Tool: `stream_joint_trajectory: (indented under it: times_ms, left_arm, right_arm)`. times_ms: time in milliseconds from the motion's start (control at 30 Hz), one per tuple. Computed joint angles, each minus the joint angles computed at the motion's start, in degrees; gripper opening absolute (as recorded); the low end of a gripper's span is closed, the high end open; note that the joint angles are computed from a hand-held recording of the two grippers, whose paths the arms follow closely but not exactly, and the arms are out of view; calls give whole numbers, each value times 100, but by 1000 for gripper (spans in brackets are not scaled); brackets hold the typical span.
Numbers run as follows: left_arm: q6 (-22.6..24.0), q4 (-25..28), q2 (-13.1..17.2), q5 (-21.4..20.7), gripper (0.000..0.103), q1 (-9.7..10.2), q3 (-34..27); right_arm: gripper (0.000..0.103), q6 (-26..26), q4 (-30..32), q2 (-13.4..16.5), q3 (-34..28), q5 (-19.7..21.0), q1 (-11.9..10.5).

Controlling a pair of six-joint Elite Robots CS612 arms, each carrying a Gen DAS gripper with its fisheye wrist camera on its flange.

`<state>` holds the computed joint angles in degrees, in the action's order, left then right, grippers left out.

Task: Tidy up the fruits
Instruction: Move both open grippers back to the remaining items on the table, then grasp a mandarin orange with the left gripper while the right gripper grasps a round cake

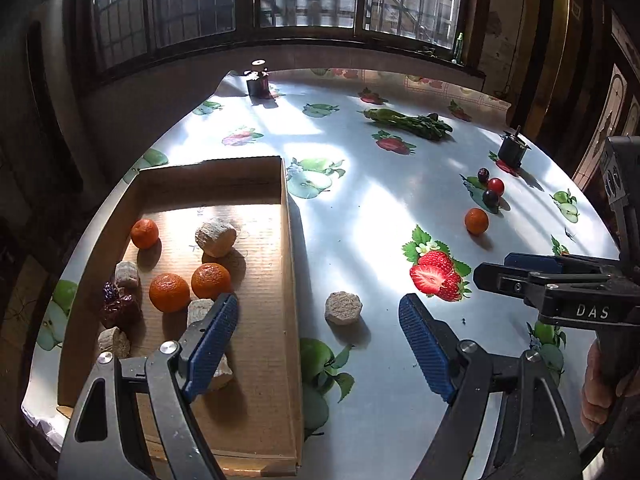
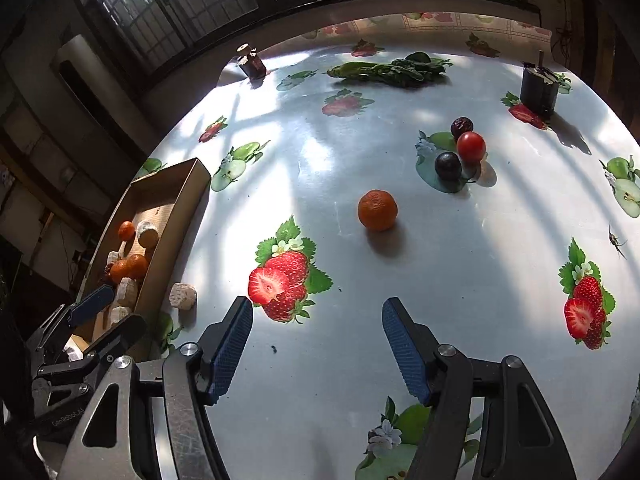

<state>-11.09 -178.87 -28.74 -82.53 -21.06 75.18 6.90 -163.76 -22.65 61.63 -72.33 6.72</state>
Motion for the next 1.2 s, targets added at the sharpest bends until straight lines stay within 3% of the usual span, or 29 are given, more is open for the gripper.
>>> stream_joint_trajectory:
  times_ms: [167, 300, 433, 533, 700, 867, 1033, 1200]
  left_arm:
    - [-744, -110, -159, 196, 82, 231, 184]
    - [-902, -168, -202, 305, 82, 300, 246]
    - [-889, -123, -173, 94, 82, 313, 194]
    - [-816, -50, -136, -71, 82, 269, 115]
    - [-512, 97, -67, -346, 82, 144, -62]
    - [-196, 495, 131, -616, 82, -40, -506]
    - [0, 1196, 615, -1019, 82, -214, -1464]
    - [338, 1577, 1128, -1141, 82, -366, -2360]
  right_arm:
    - [69, -1038, 140, 399, -651, 441, 289]
    - [67, -1537, 409, 695, -1184, 5, 509]
    - [39, -1579, 827, 912, -1614, -377, 615]
    - [30, -1615, 762, 853, -1501, -382, 611]
    - [30, -1394, 482, 550, -888, -1231, 516]
    - [30, -553, -62, 136, 11, -1520, 112]
    - [30, 236, -291, 58, 265, -1571, -230]
    - [30, 420, -622, 96, 331, -1295, -334]
